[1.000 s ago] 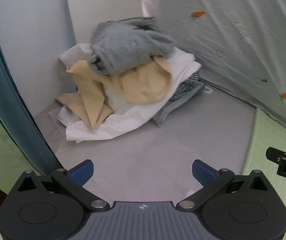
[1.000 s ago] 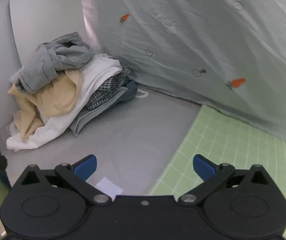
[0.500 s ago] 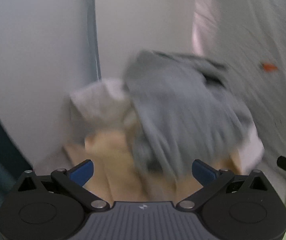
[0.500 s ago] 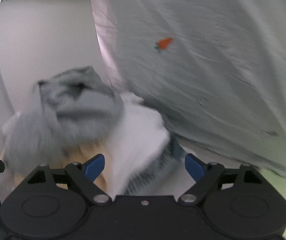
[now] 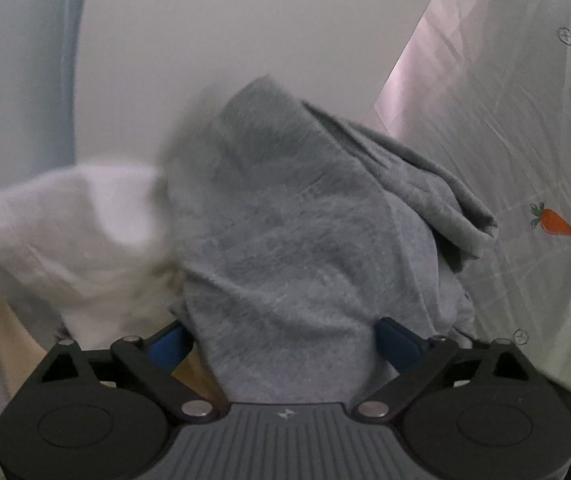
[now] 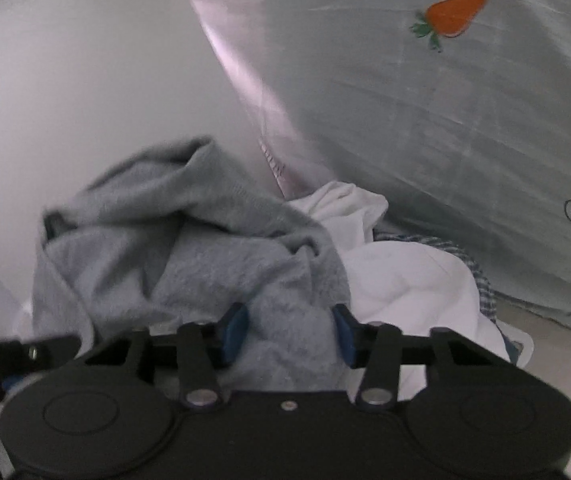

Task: Fold clothes
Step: 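Grasp the grey hoodie on the pile with both grippers and lift it, then carry the grey hoodie with both grippers and lay it on the green mat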

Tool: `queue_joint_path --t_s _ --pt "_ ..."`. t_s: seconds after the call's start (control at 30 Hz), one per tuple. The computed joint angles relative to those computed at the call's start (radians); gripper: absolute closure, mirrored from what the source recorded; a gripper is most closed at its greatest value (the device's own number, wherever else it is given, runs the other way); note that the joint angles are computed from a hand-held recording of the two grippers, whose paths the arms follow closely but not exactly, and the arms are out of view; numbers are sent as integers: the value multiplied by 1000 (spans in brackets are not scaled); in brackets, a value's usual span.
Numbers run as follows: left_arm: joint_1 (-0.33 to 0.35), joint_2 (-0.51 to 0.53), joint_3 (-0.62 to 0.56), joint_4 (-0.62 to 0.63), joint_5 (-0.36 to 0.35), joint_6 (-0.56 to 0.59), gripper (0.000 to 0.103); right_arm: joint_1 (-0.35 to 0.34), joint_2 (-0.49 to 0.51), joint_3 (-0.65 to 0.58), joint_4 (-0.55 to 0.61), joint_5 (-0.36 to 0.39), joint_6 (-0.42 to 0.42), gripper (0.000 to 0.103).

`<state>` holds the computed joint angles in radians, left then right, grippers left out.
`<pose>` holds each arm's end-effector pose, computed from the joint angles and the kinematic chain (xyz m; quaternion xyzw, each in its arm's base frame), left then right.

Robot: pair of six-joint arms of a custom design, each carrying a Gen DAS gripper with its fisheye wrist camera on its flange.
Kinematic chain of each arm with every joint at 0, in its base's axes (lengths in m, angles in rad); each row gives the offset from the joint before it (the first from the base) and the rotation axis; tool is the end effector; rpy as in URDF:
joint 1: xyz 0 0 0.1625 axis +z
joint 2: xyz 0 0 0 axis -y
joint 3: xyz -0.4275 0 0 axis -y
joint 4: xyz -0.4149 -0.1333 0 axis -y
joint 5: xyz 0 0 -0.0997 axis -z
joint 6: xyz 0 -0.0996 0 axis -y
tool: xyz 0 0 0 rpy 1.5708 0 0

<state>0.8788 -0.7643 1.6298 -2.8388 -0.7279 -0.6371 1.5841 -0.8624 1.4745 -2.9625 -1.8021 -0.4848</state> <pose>-0.2837 -0.6678 0.1205 -0.0572 0.8960 -0.3908 0.2030 0.1205 -0.7552 0.2499 0.1840 -0.9013 0.3421 0.1920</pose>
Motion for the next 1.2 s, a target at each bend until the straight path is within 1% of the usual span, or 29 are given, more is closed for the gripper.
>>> queue_joint_path --t_s 0.03,0.1,0.17,0.23,0.27,0.3,0.37,0.4,0.43,0.47,0.5,0.57,0.6,0.67,0.77,0.87,1.0,1.07,1.13,1.2 --pt "4 0 4 -11 -18 -2 16 4 5 2 -9 -10 -21 61" --pt "6 0 11 -30 -36 9 21 13 13 7 -34 -31 -72 66" --pt "6 3 13 -40 -39 30 26 24 23 16 -73 -53 -136 70" --pt "-3 5 20 -48 -30 30 33 30 31 27 -114 -65 -185 77" --pt "-11 7 23 -49 -18 29 36 32 31 32 -130 -66 -196 81" --pt "-20 8 26 -48 -4 29 44 33 27 40 -144 -64 -202 87" --pt "-47 17 24 -25 43 28 55 33 6 69 -179 -53 -218 91" --pt "-60 22 21 -10 67 27 62 36 -2 86 -212 -57 -242 92" --pt "-75 25 24 -4 91 26 68 41 -12 108 -256 -62 -277 92" --pt "-89 27 28 -2 114 25 70 47 -22 136 -315 -68 -329 92" --pt "-103 30 32 1 138 24 73 50 -39 166 -362 -64 -360 93" --pt "-132 36 39 11 183 20 76 52 -89 232 -425 -36 -367 93" --pt "-150 29 59 -14 195 33 79 52 -108 261 -469 -24 -388 94" --pt "-192 16 106 -93 209 86 81 52 -155 327 -555 -3 -427 94" --pt "-273 40 115 -193 267 220 81 45 -232 429 -677 32 -467 94" --pt "-341 45 144 -258 225 251 82 29 -315 528 -802 59 -495 94" --pt "-433 62 183 -244 150 204 82 -29 -462 651 -907 89 -497 94" --pt "-465 89 174 -224 88 173 82 -81 -549 711 -936 110 -501 94" --pt "-509 123 166 -206 17 155 82 -142 -663 784 -950 127 -508 94" --pt "-551 167 149 -184 -61 135 81 -234 -794 853 -926 141 -497 94"
